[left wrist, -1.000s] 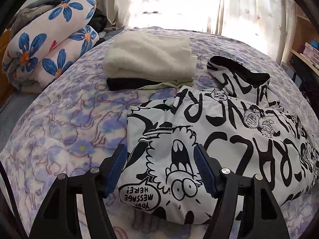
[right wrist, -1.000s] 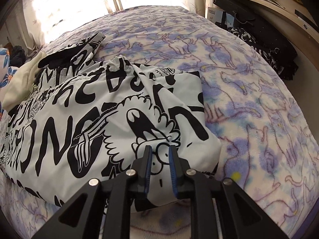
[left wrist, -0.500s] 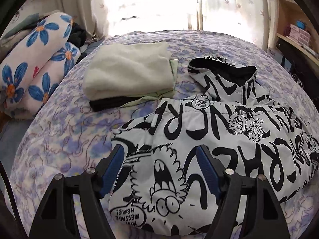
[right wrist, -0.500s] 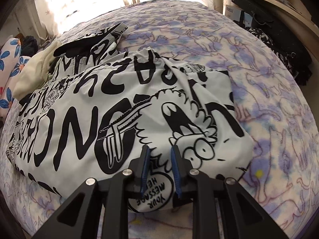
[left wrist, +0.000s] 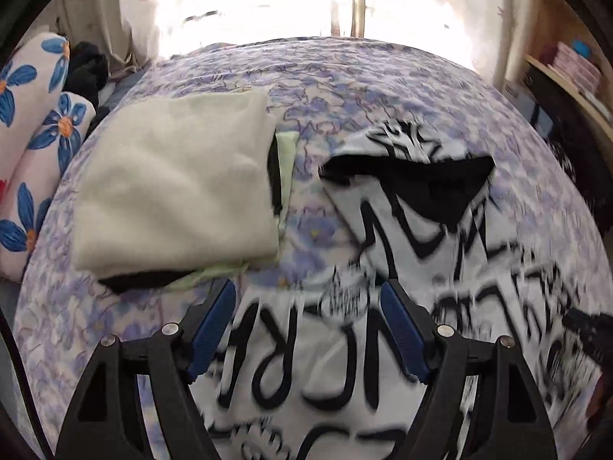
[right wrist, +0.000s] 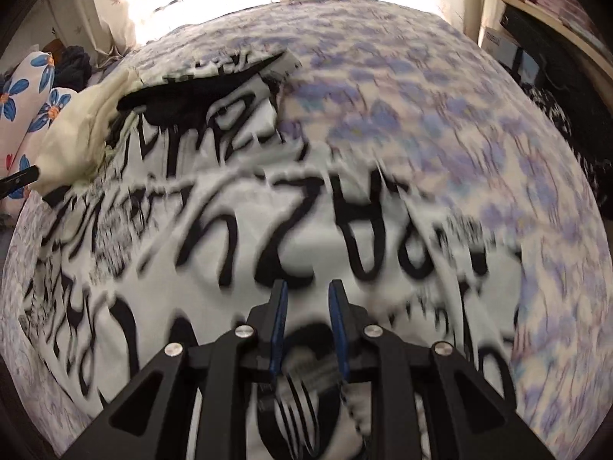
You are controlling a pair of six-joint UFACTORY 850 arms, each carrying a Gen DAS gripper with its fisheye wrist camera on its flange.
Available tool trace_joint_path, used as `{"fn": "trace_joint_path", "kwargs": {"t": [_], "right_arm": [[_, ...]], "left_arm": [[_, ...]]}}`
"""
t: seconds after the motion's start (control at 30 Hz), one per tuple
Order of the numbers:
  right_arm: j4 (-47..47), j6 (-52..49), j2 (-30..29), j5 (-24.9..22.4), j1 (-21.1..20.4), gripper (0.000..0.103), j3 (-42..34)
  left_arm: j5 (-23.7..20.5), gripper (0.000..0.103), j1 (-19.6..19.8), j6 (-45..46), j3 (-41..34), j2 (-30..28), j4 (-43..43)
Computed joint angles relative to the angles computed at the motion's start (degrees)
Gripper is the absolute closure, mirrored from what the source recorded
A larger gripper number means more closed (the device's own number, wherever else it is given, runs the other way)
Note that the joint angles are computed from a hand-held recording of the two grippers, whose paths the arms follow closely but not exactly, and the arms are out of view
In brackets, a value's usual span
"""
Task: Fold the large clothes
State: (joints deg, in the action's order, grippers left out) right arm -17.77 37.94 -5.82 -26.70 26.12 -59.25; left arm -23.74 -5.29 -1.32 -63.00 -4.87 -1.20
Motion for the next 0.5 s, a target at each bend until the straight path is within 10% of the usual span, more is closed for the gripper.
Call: {"fn": "trace_joint_path", "kwargs": {"t": [0.23, 0.5], "right_arm": [[-1.9, -1.1, -13.8, 0.9, -2.2, 0.081, -20.1], [-3.2, 1.7, -33.3, -2.9, -4.9, 0.081, -45.8]], "left_arm": [[-2.2, 0.026, -2.7, -23.5, -17.5, -15.2, 20.8], [-5.1, 0.026, -3.7, -28.5, -29.8, -27.3, 23.2]]}}
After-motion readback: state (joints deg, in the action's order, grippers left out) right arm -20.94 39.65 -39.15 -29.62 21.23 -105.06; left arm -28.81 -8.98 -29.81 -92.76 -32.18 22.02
